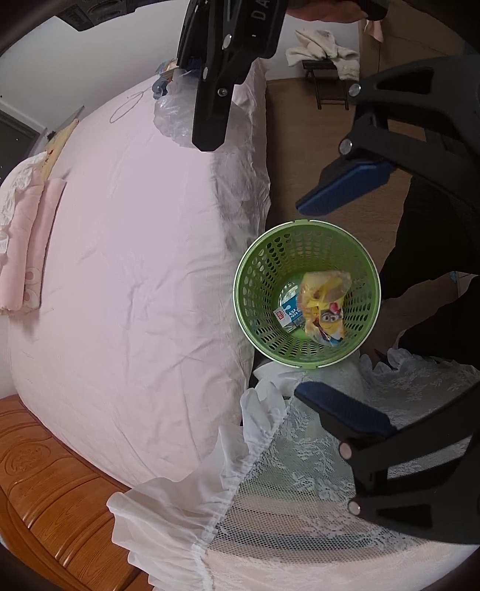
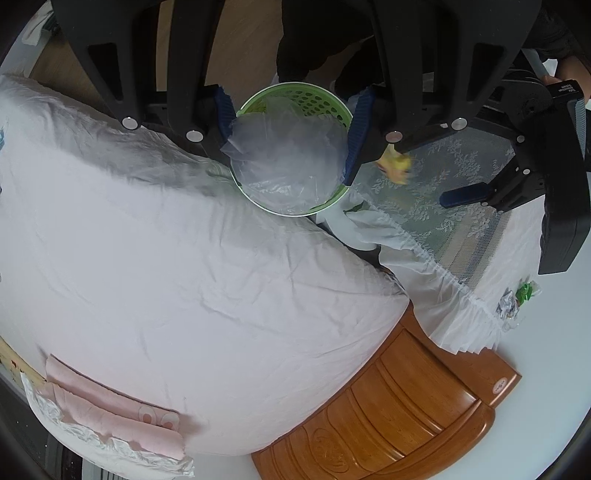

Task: Collect trash
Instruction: 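Carry the wrapper and plastic bag to the green basket and release them, then move both tools back over the bed toward the remaining trash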

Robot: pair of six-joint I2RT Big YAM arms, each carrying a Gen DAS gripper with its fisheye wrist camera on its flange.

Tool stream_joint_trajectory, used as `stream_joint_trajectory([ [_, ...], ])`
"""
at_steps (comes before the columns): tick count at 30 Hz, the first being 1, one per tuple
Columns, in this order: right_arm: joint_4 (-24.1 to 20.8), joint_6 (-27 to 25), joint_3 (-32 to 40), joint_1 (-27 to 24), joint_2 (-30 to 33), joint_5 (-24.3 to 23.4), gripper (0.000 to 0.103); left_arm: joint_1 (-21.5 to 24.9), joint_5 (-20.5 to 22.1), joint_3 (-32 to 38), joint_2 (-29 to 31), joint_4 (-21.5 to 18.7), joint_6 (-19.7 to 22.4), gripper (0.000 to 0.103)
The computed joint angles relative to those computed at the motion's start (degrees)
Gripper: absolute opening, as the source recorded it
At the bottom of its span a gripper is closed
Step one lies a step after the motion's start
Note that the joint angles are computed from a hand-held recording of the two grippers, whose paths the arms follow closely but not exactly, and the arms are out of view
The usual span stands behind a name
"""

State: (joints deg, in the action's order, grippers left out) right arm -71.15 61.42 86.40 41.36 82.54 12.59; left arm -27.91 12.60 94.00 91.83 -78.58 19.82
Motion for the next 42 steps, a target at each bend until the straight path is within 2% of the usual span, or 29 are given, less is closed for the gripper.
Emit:
stream_joint_trajectory([
  [3, 0.00, -0.16, -0.14, -0.19, -0.10, 0.02, 0.052, 0.24, 0.65, 0.49, 0.02, -0.68, 0.08, 0.095],
  [11, -0.08, -0.63, 0.35, -0.19, 0.56, -0.55, 0.052, 1.09, -0.59, 1.29, -0.47, -1.23, -1.01, 0.095],
  [23, 0.93, -1.42, 1.47, 0.55, 3.97, -3.32, 0.052, 3.57, -2.09, 1.23, -2.78, 0.00, -1.59, 0.095],
  [25, 1.02, -1.49, 1.71, 0.70, 5.09, -4.14, 0.056, 4.16, -2.08, 1.18, -3.15, 0.12, -1.64, 0.095],
  [26, 0.59, -1.54, 2.13, 0.81, 5.96, -4.41, 0.061, 4.45, -2.04, 1.23, -3.30, 0.09, -1.64, 0.095],
  [27, 0.10, -1.46, 2.51, 1.01, 6.52, -4.24, 0.074, 4.69, -2.08, 1.25, -3.45, 0.08, -1.65, 0.095],
  [29, -0.95, -1.63, 3.56, 1.25, 7.89, -3.91, 0.088, 5.24, -2.05, 1.27, -3.69, 0.13, -1.51, 0.095],
  [30, -1.14, -1.71, 3.87, 1.27, 8.49, -4.33, 0.092, 5.43, -2.07, 1.28, -3.79, 0.12, -1.49, 0.095],
  [34, -1.17, -1.34, 4.33, 0.99, 9.78, -6.12, 0.093, 6.36, -2.14, 1.33, -3.83, 0.14, -1.28, 0.095],
  [42, -2.48, -1.50, 6.44, 1.02, 11.06, -5.36, 0.096, 8.07, -1.75, 2.15, -3.59, -0.07, -1.87, 0.095],
])
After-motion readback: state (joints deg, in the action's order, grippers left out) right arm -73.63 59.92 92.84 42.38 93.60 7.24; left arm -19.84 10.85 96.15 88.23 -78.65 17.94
